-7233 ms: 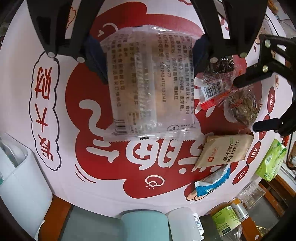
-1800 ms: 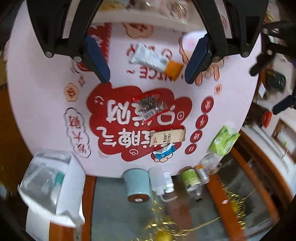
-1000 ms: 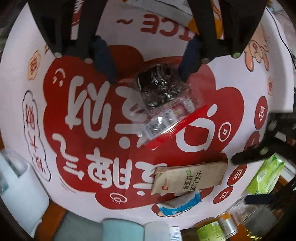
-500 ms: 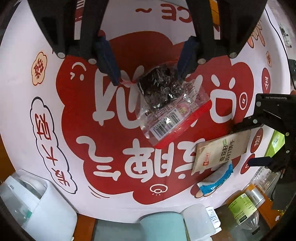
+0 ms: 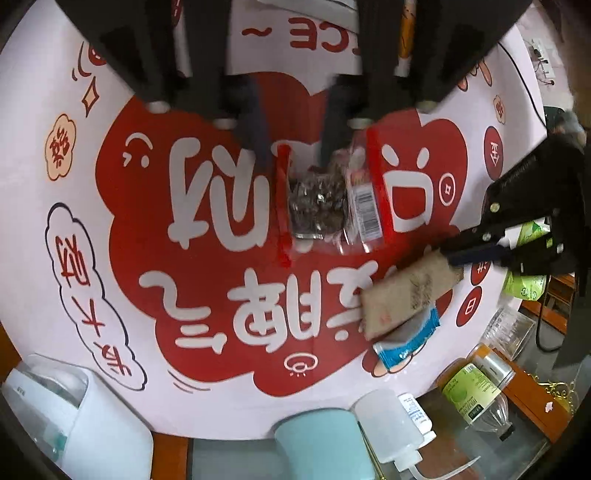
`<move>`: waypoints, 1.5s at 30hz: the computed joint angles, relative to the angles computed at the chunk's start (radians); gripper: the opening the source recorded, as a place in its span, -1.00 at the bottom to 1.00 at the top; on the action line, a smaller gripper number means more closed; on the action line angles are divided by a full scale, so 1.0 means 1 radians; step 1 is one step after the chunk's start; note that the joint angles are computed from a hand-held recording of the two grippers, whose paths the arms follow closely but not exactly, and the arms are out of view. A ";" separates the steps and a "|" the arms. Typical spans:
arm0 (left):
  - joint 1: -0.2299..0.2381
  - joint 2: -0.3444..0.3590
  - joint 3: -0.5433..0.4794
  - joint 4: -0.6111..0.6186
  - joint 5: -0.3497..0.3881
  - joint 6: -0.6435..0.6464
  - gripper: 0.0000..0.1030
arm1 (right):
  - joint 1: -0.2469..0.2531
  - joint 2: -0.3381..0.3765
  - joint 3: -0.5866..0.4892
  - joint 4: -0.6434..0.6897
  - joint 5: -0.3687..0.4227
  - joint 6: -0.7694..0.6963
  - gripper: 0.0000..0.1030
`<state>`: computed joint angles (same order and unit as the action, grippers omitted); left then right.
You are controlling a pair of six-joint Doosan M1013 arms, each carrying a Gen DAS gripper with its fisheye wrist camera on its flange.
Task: Organize snacks
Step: 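Grasp the red-labelled bag of dark snacks with the right tool while the left tool grasps the brown biscuit bar, then carry both snacks over the white tray and open both tools to drop them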
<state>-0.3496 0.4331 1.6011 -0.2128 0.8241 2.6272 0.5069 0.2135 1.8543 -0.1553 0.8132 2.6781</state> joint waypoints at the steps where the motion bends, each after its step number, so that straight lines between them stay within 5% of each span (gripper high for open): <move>1: 0.001 -0.001 -0.001 0.000 0.014 -0.010 -0.83 | 0.000 0.001 -0.004 -0.010 0.002 0.014 0.41; 2: -0.001 -0.004 -0.004 0.007 0.045 -0.033 -0.93 | 0.002 0.001 -0.006 -0.015 0.003 0.022 0.69; 6: 0.000 -0.017 0.024 0.027 0.019 -0.040 -0.93 | -0.003 0.016 -0.023 -0.020 -0.045 0.044 0.71; 10: 0.011 -0.024 0.025 0.007 0.024 -0.051 -0.87 | 0.004 0.051 -0.063 -0.084 0.031 0.052 0.71; 12: 0.011 -0.030 0.030 0.024 -0.009 -0.056 -0.54 | -0.010 0.069 -0.072 -0.061 0.017 0.014 0.71; 14: 0.015 -0.029 0.027 0.021 -0.037 -0.053 0.14 | -0.017 0.075 -0.070 -0.042 0.012 -0.004 0.71; 17: 0.029 -0.018 0.003 -0.028 -0.008 -0.004 0.43 | -0.017 0.079 -0.063 -0.038 0.004 -0.030 0.66; 19: 0.030 0.004 -0.029 -0.031 0.073 0.021 0.52 | -0.009 0.089 -0.078 -0.057 0.038 -0.043 0.50; 21: 0.020 0.008 -0.026 -0.001 0.064 0.033 0.53 | -0.002 0.101 -0.097 -0.091 0.082 -0.049 -0.05; 22: 0.012 0.007 -0.017 0.024 0.040 0.040 0.53 | -0.003 0.100 -0.100 -0.091 0.083 -0.061 -0.16; 28: -0.017 0.036 -0.035 0.096 -0.008 0.001 0.64 | -0.018 0.095 -0.092 -0.051 0.054 -0.115 -0.17; 37: -0.030 0.101 -0.141 0.075 0.141 -0.054 0.77 | -0.008 0.091 -0.089 -0.085 0.060 -0.130 -0.20; 40: -0.022 0.118 -0.174 0.007 0.209 -0.068 0.21 | -0.009 0.076 -0.074 -0.069 0.045 -0.128 -0.21; 45: -0.040 0.078 -0.128 0.047 0.158 -0.109 0.18 | -0.003 0.040 -0.050 -0.071 0.021 -0.102 -0.21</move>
<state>-0.3901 0.5114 1.4726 -0.1660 0.9822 2.5182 0.5038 0.2537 1.8044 -0.2266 0.8339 2.5759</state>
